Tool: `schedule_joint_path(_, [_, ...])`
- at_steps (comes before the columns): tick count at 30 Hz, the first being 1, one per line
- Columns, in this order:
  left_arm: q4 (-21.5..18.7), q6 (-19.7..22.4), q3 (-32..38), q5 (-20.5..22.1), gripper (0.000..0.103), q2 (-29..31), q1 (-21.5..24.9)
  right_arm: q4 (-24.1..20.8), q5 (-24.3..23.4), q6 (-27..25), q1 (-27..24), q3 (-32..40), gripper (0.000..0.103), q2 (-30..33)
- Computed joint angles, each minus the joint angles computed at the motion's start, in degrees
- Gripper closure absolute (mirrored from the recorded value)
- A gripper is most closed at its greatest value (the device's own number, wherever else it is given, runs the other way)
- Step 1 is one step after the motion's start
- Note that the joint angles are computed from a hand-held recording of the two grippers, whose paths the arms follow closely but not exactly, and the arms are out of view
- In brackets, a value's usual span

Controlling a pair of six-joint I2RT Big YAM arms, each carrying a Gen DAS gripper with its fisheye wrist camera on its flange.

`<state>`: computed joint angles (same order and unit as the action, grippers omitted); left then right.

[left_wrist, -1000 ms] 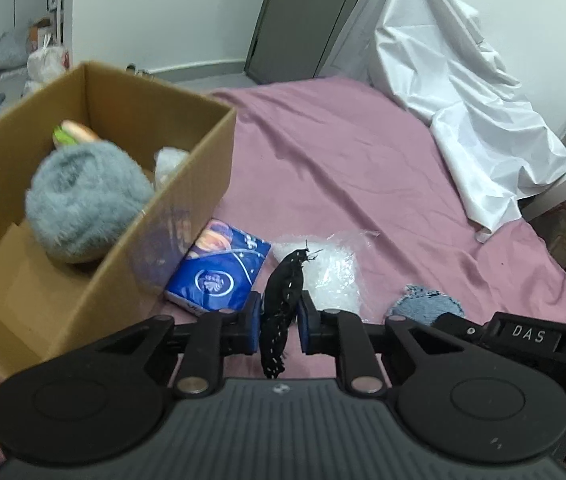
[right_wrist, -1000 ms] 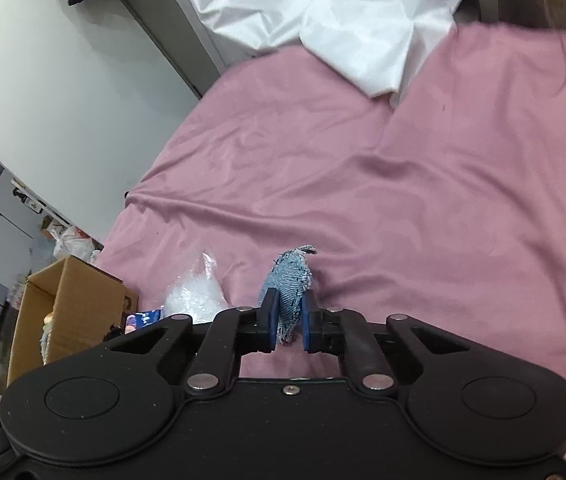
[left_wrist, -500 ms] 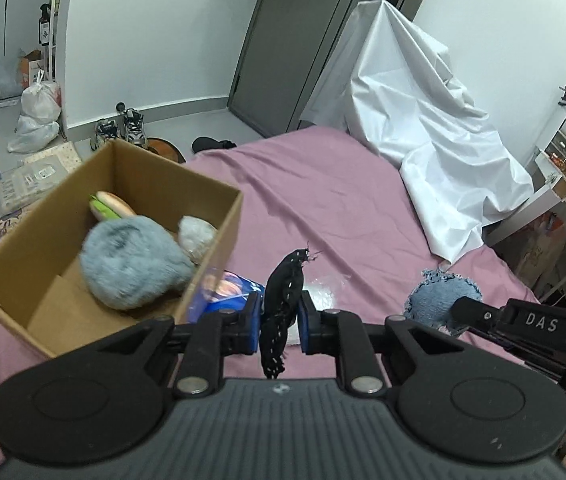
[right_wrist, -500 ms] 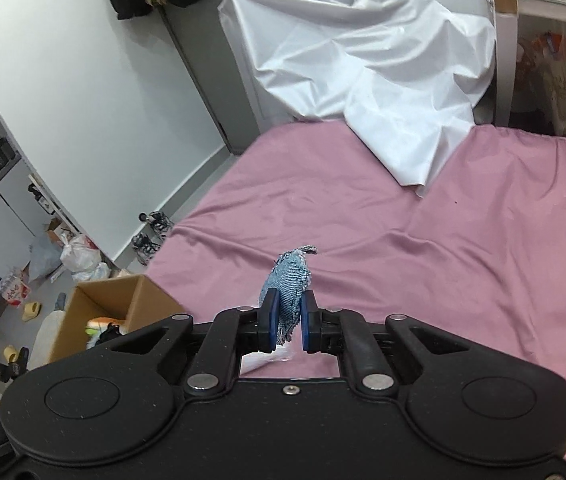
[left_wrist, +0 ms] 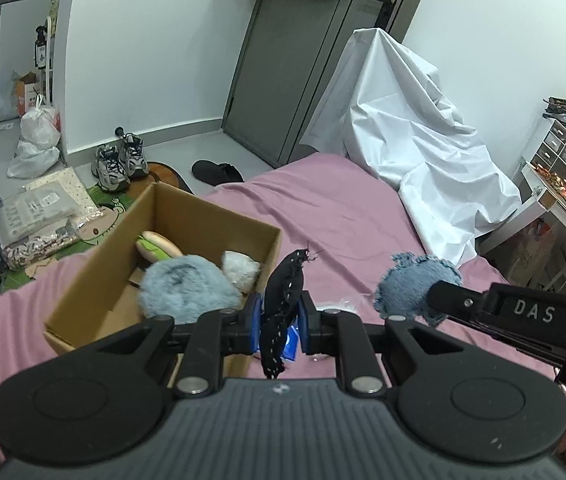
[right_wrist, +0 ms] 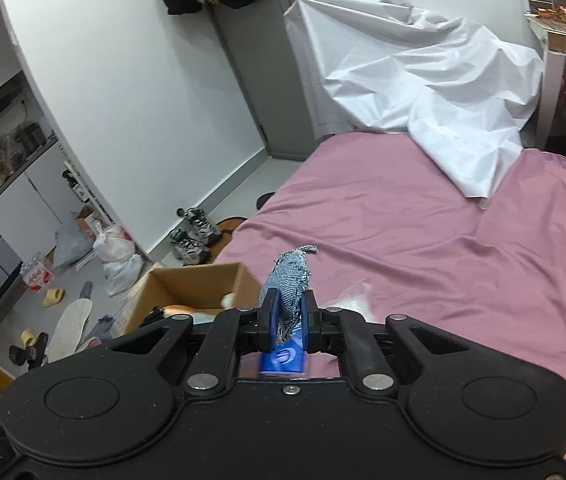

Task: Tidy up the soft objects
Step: 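Carry the black cloth and denim patch over the box with both grippers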

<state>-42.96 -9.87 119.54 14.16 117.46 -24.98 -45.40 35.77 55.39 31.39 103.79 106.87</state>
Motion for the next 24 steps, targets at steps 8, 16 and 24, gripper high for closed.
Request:
schedule_joint_path(8, [-0.7,1.4,-0.1,2.5,0.085,-0.4,2.2,-3.8,0.6,-1.2,1.6,7.9,0.092,4.7])
schedule_joint_path(16, [-2.4,0.9,2.2,4.2,0.085,1.3,4.6,-7.9,0.4,-2.9,2.5,16.9,0.092,10.4])
schedule_joint_path(24, [-5.7,-0.6,6.5,4.3,0.085,4.8,6.5,-11.9,-1.2,-2.5,2.9,24.7,0.092,15.7])
